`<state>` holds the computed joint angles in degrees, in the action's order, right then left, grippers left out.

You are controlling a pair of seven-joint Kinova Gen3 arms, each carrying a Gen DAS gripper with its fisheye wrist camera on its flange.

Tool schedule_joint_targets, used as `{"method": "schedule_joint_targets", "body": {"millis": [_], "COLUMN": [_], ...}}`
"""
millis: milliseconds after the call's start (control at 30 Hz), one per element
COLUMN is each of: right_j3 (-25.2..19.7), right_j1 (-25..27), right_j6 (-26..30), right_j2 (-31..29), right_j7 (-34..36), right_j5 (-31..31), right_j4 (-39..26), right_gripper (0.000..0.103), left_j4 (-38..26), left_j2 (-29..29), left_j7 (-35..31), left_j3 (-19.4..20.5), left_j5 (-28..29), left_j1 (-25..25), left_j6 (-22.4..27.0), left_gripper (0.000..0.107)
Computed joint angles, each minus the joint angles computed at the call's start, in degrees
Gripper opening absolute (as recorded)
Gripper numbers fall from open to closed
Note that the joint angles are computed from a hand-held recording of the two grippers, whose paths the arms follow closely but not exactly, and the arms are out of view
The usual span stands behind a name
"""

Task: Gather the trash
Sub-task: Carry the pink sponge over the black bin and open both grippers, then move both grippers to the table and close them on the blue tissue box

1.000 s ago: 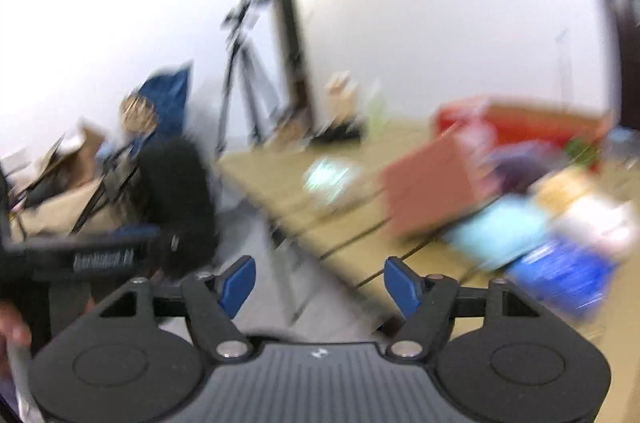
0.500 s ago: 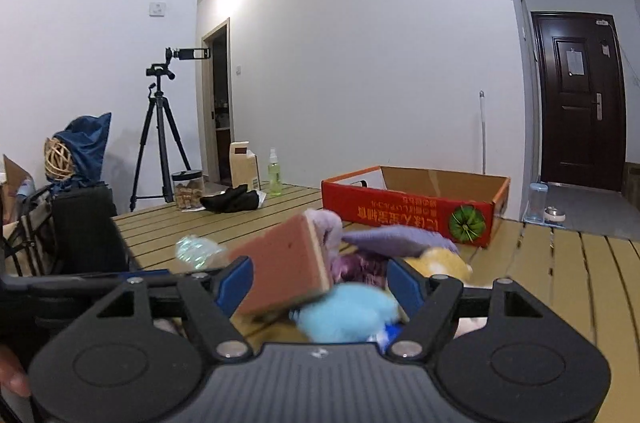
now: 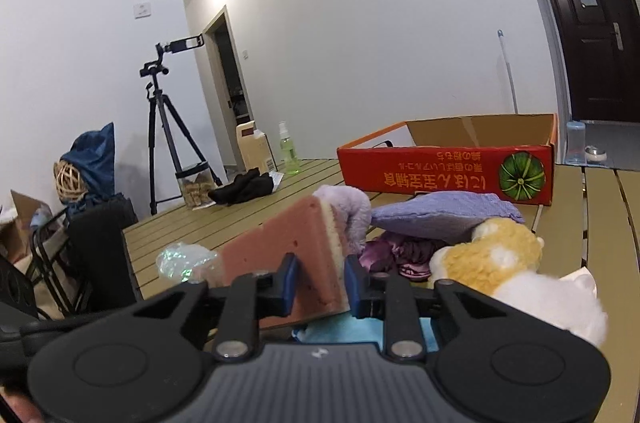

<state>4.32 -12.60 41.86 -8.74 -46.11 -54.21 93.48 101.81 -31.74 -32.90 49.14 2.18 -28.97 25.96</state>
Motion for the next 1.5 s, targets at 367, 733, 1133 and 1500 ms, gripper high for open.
{"method": "schedule_joint_targets", "body": {"millis": [367,733,1133,1500], "right_j3": [2.21,0.50,-15.61,-17.67], "right_j1": [-4.07,-18.31,-12.93,-18.08], "right_j6": [4.70,5.61,15.51,18.28], "right_j2": [-5.53,-3.76,8.56,16.18], "right_j7": [1.09,-10.64,-35.40,-40.56], "right_j5": [-5.90,-0.55,23.34,37.44], "right_j4": [1.36,2.15,-3.40,-1.09], "right_gripper": [0.021,0.021,0.021,0.038], "left_j4": [-2.60,-4.77,4.14,7.02], "left_j2": [-12.34,-20.82,-14.30,1.37], "left_j7": [-11.21,-9.23,-9.57,-6.97], "left_j3": [-10.18,-19.91,-26.06,-16.74], "left_j5": [8.57,0.25,5.93,0.77], "left_j1": [2.55,9.82,17.83,22.46], "left_j6": [11.19,34.92,45.87,50.70], "left_gripper": [0.023,0.023,0.023,0.049]}}
